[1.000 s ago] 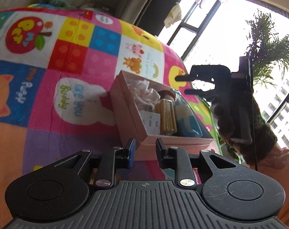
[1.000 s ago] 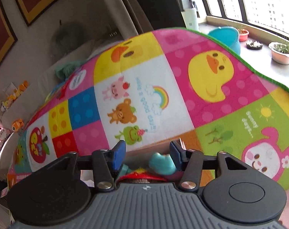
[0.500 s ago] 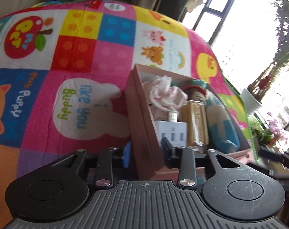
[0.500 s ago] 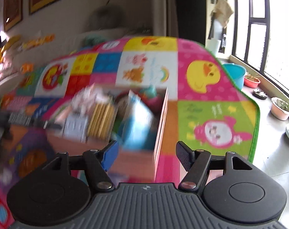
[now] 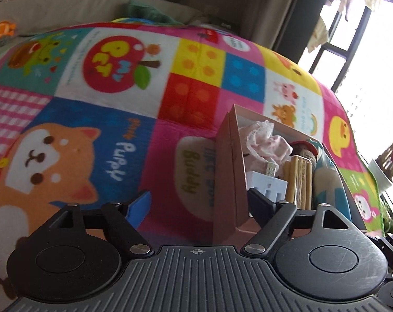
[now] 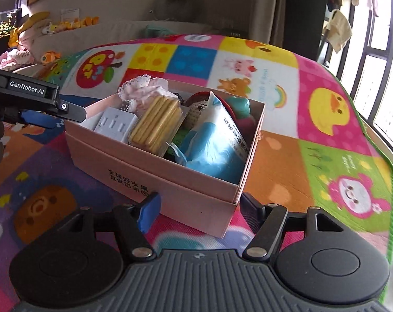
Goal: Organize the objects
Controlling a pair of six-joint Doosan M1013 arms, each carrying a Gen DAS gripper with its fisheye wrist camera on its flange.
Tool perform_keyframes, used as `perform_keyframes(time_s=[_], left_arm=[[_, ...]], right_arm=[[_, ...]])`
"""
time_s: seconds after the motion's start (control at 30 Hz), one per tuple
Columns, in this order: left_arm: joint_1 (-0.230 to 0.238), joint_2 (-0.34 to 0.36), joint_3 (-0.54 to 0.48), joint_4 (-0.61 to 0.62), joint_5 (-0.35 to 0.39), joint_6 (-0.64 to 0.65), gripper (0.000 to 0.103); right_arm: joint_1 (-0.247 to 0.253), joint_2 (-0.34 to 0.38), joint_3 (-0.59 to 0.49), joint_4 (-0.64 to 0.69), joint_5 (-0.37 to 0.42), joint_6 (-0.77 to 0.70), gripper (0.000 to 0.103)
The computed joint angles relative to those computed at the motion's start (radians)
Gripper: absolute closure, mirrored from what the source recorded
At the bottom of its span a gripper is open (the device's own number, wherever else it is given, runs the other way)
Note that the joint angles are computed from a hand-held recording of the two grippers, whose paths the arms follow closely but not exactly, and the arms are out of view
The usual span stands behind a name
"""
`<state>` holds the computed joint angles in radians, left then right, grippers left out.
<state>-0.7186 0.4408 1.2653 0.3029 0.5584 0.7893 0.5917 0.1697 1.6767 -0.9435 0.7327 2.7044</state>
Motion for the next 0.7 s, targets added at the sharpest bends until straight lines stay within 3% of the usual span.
perform_keyframes(time_s=[0.5, 0.7], left_arm=[[0.001, -0.005, 0.021, 0.022, -0.03, -0.025, 0.007], [0.004, -0.019, 0.033, 0.0, -0.035, -0.055, 0.008]], right_arm=[[0.01, 0.037, -0.024, -0.081, 0.056, 0.005, 0.035], [0.014, 0.022, -0.024, -0.018, 0.065, 0.024, 0.031]])
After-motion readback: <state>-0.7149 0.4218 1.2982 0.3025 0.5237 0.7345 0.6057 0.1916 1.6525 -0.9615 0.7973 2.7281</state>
